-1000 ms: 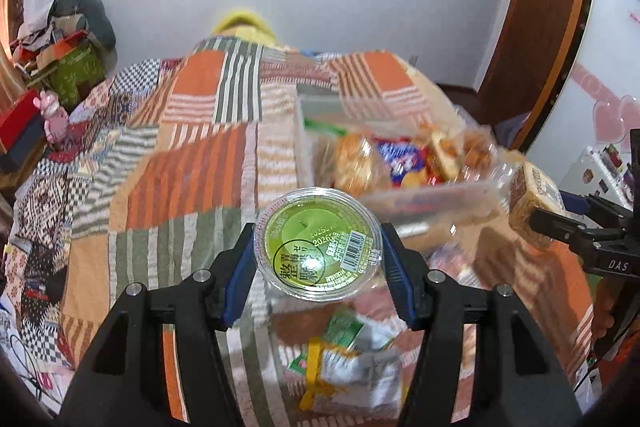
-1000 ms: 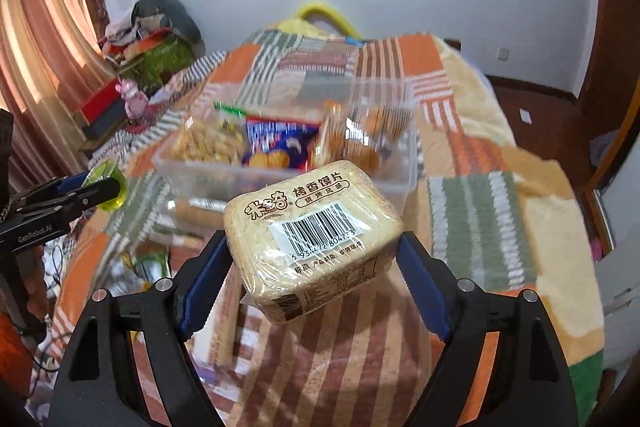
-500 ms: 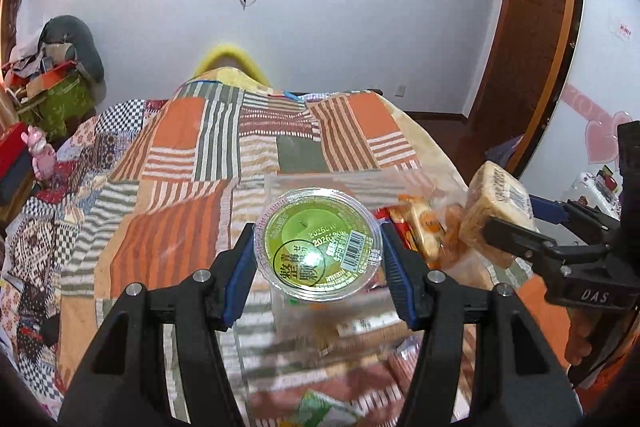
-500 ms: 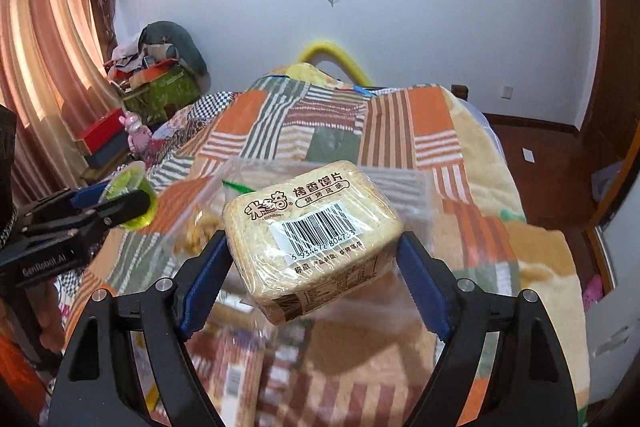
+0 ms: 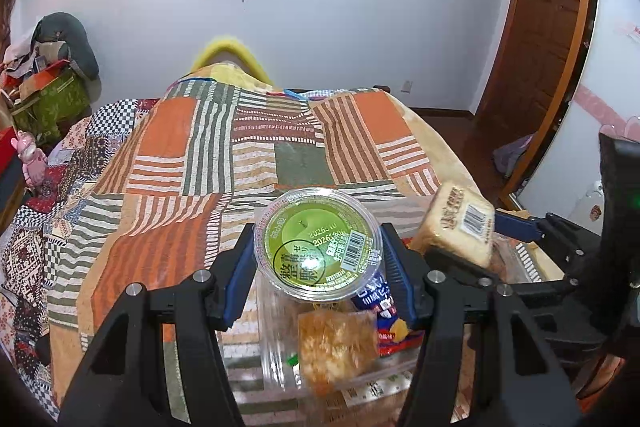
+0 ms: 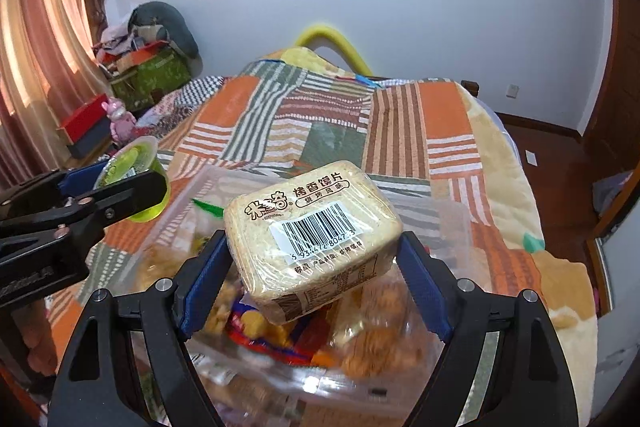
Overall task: Organize snacks
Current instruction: 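Carry jelly cup and cake block over the box and release them inside, then grasp yellow-white chip bag with left tool while right grasps biscuit roll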
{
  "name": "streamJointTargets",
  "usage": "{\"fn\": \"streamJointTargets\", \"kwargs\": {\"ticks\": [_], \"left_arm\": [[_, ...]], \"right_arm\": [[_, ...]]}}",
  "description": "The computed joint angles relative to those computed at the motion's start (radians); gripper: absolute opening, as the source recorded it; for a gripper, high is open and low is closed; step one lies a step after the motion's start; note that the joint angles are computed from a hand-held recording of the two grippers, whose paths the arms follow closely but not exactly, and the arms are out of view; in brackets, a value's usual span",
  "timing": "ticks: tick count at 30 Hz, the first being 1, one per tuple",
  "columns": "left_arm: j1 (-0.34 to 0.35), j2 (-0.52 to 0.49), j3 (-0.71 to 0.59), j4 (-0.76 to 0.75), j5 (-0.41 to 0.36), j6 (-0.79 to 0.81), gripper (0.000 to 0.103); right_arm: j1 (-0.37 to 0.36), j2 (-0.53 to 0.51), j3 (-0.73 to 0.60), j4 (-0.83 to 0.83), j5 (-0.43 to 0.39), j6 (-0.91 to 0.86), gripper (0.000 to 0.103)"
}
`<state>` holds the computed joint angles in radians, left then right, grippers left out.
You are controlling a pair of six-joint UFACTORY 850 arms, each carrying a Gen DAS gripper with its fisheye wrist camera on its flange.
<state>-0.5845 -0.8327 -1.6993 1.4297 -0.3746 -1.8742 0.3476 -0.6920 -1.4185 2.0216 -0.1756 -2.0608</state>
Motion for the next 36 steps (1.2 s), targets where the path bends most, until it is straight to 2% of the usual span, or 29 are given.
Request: {"fn": "streamJointTargets", "kwargs": {"ticks": [6, 11, 14, 16, 21, 27, 30, 36], "left_arm": [[0.016, -0.063, -0.079, -0.172, -0.01, 0.163, 0.059], [0.031, -0.077, -0.084, -0.274, 0.025, 0.234, 0.06], [0.029, -0.057, -0.044, -0.186, 0.029, 0.126, 0.066], [0.023, -0.038, -0.019, -0.128, 0.025, 0.071, 0.069], [-0.008, 0.021, 0.046, -0.03, -0.028, 0.013, 0.069], [-0.046, 0.113, 0.153, 0.066, -0.075, -0.063, 0.075], [-0.066, 0.164, 0.23, 0.096, -0.094, -0.113, 0.085], [-0.099, 0.238, 0.363, 0.047, -0.101, -0.108, 0.089]], "right_arm": [[0.003, -0.027, -0.036, -0.166, 0.019, 0.142, 0.081], [0.003, -0.039, -0.054, -0.4, 0.023, 0.37, 0.083], [0.004, -0.021, -0.031, -0.306, 0.028, 0.27, 0.082], [0.006, 0.001, -0.005, -0.19, 0.028, 0.14, 0.082], [0.012, 0.066, 0.071, 0.097, 0.018, -0.172, 0.082], [0.01, 0.139, 0.155, 0.156, -0.023, -0.241, 0.082], [0.007, 0.185, 0.215, 0.193, -0.046, -0.275, 0.082], [0.004, 0.253, 0.312, 0.173, -0.074, -0.249, 0.082]]}}
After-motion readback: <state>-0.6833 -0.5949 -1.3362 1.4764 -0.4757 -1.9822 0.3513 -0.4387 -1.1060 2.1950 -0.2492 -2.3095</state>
